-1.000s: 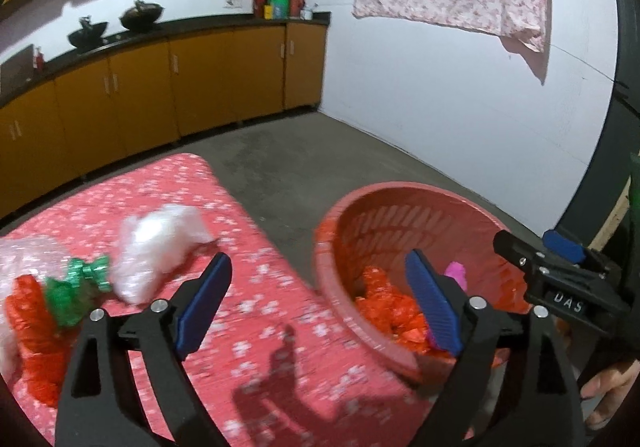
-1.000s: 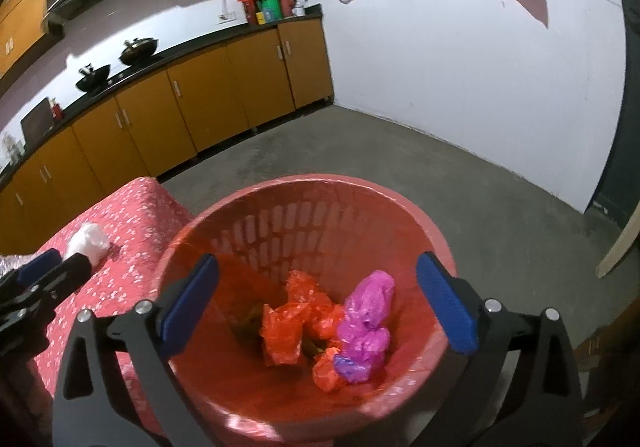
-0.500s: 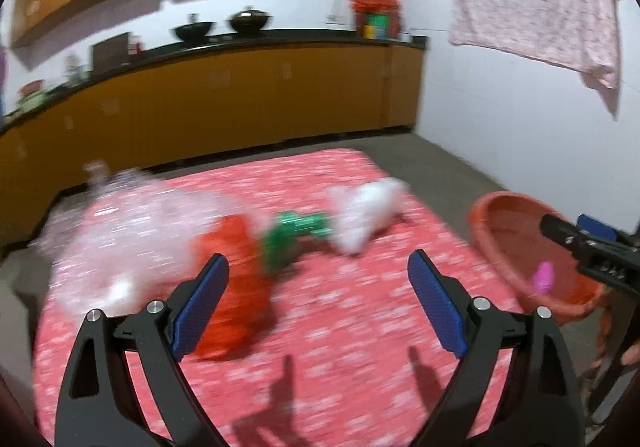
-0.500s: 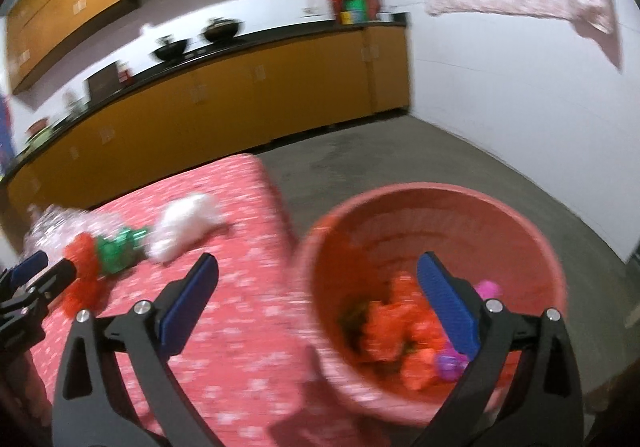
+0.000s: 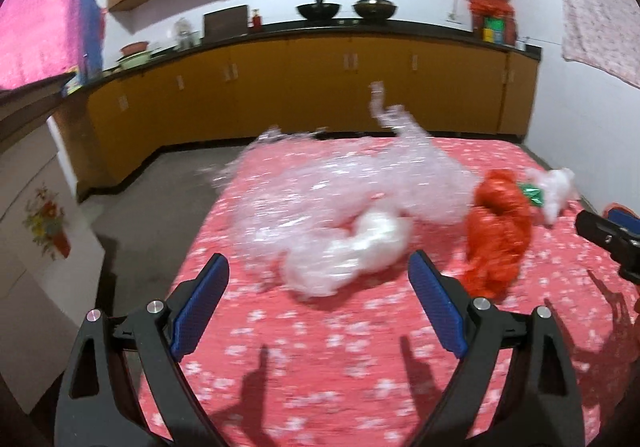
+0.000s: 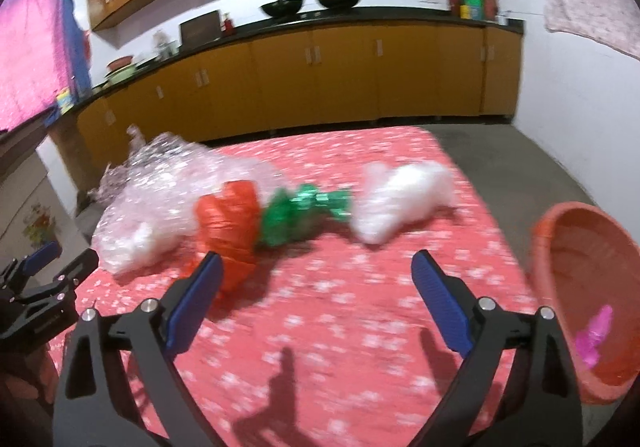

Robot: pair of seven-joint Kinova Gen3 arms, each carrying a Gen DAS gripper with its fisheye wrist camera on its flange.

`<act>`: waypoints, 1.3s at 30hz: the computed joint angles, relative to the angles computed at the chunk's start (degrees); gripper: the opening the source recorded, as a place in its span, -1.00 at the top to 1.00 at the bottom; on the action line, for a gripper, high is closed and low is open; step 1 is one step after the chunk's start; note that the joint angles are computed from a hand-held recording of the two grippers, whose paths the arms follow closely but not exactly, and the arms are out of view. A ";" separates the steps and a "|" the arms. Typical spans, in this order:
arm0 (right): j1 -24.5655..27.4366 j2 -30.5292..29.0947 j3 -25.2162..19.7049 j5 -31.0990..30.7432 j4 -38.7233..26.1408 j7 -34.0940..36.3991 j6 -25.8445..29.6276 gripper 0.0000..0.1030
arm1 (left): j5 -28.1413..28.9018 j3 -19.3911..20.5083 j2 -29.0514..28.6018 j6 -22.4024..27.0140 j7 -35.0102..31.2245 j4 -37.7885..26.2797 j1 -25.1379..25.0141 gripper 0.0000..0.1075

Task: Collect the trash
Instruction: 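Grasp the red bag on the bed with the right tool while the left tool returns over the bed, then grasp the clear plastic bag with the left tool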

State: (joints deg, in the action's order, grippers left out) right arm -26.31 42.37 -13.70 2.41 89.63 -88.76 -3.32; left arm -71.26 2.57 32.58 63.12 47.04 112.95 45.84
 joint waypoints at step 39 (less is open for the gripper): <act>-0.41 3.36 -0.14 -3.93 -6.34 2.95 9.18 0.08 | -7.72 -1.38 0.32 -17.24 -11.40 -1.75 -10.31 -0.47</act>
